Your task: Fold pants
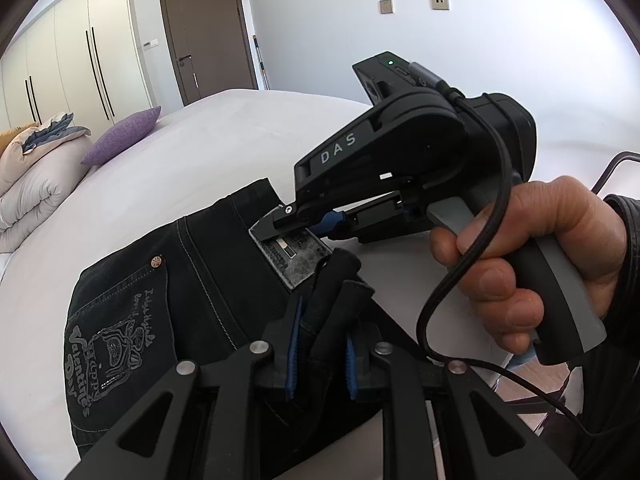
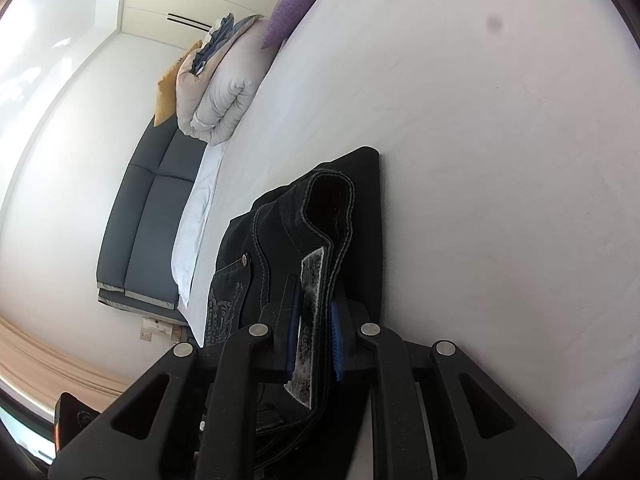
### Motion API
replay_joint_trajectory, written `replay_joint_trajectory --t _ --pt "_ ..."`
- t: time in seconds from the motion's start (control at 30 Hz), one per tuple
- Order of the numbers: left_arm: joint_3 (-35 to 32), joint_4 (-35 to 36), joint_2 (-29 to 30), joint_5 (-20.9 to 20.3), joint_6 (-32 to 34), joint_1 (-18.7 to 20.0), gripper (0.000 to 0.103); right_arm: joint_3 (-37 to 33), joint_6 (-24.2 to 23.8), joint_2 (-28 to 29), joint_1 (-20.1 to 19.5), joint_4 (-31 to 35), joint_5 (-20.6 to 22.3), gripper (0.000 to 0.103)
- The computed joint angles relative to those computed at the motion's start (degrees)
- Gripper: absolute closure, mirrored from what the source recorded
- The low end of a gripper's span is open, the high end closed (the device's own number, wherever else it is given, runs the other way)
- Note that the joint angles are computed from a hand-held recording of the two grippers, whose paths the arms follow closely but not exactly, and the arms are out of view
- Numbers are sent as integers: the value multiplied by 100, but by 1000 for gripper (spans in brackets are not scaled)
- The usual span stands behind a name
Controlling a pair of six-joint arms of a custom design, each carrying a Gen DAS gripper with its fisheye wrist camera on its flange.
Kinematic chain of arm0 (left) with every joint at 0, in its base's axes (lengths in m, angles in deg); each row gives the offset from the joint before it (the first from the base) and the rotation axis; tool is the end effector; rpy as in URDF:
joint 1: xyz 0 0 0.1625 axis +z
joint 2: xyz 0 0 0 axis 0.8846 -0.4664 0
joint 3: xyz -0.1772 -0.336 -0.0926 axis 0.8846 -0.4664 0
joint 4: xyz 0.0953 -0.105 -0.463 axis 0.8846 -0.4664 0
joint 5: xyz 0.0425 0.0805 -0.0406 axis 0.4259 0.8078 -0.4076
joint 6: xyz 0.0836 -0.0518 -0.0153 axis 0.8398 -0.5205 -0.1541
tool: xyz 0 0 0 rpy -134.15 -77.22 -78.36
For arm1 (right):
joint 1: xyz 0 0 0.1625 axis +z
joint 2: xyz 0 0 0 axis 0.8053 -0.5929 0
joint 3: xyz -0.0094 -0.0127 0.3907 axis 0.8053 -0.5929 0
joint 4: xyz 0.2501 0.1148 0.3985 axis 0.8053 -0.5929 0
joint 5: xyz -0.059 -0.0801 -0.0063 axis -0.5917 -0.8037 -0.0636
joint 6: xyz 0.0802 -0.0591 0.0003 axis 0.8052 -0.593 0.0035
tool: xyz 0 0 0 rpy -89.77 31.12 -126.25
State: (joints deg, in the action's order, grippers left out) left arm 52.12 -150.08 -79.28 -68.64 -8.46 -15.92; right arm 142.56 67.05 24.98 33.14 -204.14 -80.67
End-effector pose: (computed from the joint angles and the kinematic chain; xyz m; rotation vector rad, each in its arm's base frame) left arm -0.2397 -0.5178 0.0854 1.3600 2.2243 -0.5998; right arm 0.1137 -0.6449 0.1446 0.1225 2.8517 -0.8410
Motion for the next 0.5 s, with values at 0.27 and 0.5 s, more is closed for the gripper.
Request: replay_joint_trajectory --t 0.27,0.5 --pt "164 384 -328 -537 -578 22 30 119 56 -182 -153 173 140 85" --pt "257 854 -1239 -1114 -1308 357 56 586 88 -923 -109 40 255 84"
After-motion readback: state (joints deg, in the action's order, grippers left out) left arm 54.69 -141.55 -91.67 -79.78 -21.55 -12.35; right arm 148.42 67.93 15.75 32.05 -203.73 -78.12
